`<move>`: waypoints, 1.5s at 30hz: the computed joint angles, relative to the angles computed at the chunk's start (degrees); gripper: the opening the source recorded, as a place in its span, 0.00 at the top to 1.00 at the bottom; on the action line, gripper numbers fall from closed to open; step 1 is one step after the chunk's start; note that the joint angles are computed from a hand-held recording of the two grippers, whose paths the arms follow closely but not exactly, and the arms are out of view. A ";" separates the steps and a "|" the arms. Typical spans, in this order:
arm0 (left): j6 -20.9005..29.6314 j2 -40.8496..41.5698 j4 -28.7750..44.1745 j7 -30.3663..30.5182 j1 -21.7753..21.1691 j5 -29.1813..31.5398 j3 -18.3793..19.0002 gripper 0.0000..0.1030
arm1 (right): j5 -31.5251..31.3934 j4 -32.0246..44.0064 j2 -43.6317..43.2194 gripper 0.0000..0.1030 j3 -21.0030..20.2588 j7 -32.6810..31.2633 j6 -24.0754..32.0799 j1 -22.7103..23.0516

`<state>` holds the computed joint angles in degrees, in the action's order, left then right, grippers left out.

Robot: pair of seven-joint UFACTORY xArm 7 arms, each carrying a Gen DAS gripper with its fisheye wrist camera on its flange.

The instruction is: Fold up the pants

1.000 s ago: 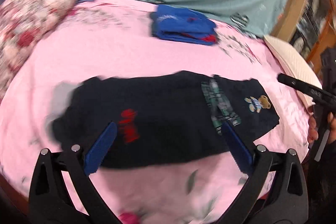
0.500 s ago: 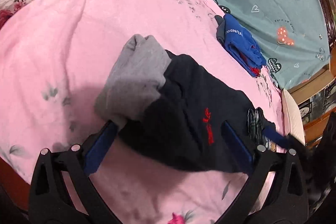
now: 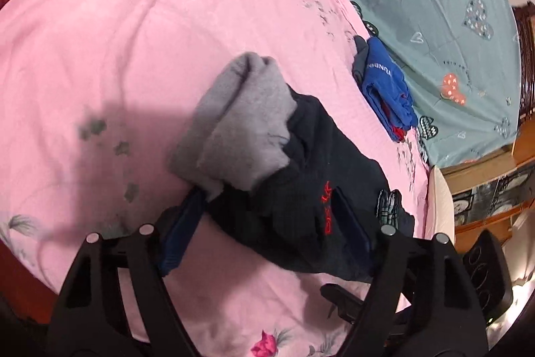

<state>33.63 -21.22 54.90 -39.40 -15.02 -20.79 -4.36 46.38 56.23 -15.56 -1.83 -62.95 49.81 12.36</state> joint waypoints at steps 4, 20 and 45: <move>0.91 -0.47 0.23 -0.96 0.05 -0.22 -0.62 0.13 | 0.74 -0.47 -0.71 0.54 -0.01 -0.89 0.03 0.48; -2.44 5.93 3.86 -1.33 -0.31 2.41 -2.29 0.66 | 0.36 -0.46 2.73 0.54 -1.27 4.71 -0.42 -2.41; 17.18 49.21 62.65 19.92 -21.66 16.59 -10.80 0.68 | 12.31 -3.36 -1.52 0.43 -22.00 4.48 7.10 -25.39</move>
<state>50.81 27.99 117.55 -19.49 -36.67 -4.20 -15.17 58.69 52.87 -17.08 -23.83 -58.47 56.91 -13.02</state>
